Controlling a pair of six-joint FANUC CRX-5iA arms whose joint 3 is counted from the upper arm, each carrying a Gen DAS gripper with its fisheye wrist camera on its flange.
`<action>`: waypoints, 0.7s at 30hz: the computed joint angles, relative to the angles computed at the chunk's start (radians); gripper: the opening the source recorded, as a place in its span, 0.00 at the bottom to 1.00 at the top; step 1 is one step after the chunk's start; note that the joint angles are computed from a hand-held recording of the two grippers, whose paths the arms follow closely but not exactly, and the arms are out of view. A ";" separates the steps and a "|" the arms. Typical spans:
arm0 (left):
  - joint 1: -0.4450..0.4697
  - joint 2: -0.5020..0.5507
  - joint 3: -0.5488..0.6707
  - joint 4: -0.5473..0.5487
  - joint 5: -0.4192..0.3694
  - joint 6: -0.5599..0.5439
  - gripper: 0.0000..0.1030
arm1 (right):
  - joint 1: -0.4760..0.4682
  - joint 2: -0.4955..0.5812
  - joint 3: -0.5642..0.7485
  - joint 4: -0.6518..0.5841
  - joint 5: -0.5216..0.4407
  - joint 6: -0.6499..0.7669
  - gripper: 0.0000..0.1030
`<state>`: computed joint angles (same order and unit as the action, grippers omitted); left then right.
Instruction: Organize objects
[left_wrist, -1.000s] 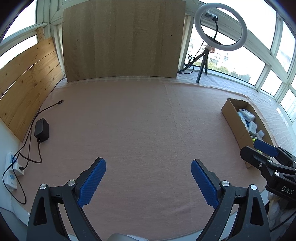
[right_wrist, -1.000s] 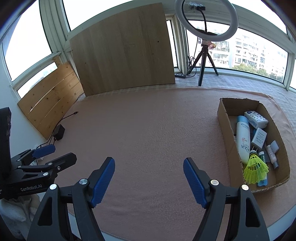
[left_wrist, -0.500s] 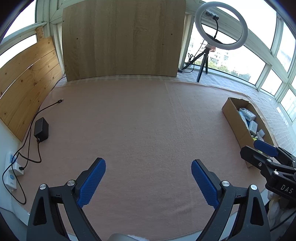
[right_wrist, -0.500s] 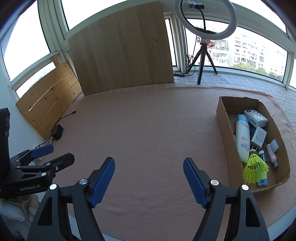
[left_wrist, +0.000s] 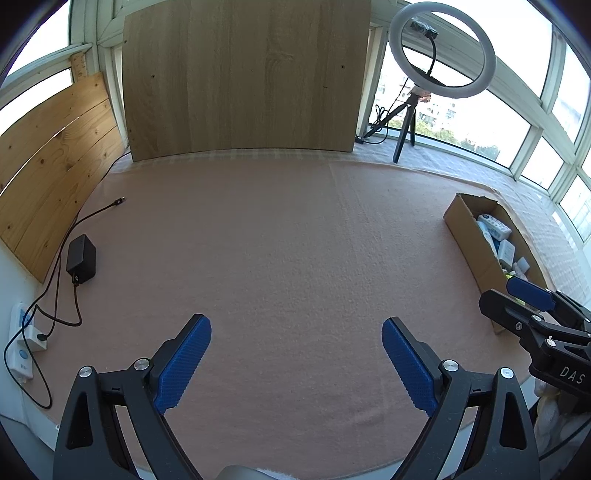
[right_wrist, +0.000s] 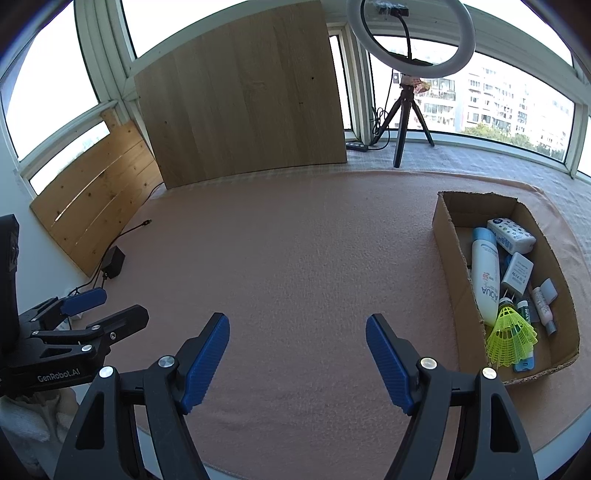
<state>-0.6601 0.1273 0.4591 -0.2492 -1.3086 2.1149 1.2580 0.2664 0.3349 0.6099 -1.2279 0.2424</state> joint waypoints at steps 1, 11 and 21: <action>0.000 0.000 0.000 -0.001 0.000 0.001 0.93 | 0.000 0.000 0.001 -0.001 -0.001 0.001 0.71; 0.005 0.009 0.007 0.002 0.004 -0.004 0.93 | -0.010 0.007 0.010 -0.013 0.002 0.010 0.71; 0.008 0.011 0.009 0.004 0.003 -0.008 0.93 | -0.016 0.009 0.016 -0.020 0.003 0.019 0.71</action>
